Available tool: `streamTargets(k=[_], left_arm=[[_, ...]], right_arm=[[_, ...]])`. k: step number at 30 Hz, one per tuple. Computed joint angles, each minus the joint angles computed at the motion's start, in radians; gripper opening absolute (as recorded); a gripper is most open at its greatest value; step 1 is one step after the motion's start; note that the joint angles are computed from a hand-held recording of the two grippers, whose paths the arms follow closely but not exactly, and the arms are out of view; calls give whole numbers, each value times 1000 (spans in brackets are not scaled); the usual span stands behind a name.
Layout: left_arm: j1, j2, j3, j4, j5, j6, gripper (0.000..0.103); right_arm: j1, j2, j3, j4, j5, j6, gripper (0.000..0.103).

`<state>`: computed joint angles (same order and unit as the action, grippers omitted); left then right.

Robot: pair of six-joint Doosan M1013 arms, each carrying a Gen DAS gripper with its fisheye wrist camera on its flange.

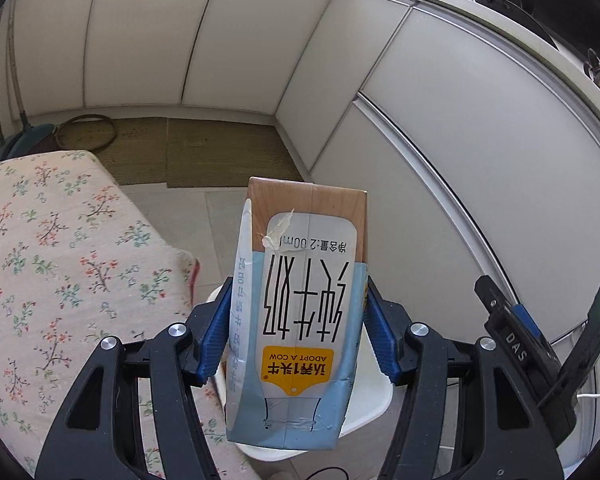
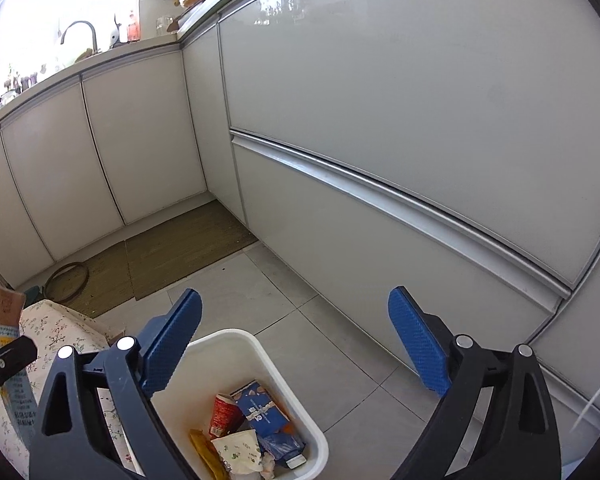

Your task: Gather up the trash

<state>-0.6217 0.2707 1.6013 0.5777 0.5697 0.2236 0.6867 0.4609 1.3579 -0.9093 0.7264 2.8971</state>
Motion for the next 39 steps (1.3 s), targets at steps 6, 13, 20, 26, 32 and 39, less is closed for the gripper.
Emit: streamTargets(k=[6, 13, 20, 26, 32, 39], left_arm=[[9, 78, -102, -127, -10, 117, 58], [1, 154, -201, -238, 55, 266, 61], [-13, 186, -241, -242, 118, 298, 72], [-25, 171, -220, -176, 135, 260, 74], [-39, 136, -179, -84, 160, 181, 80], [-71, 78, -105, 112, 243, 37, 94]], right_arm=[[-33, -32, 47, 20, -8, 35, 92], [-67, -50, 84, 59, -3, 55, 92], [-80, -55, 94, 67, -12, 51, 92], [-73, -54, 88, 61, -22, 50, 94], [-53, -49, 77, 52, -20, 28, 94], [-23, -61, 85, 41, -42, 28, 96]])
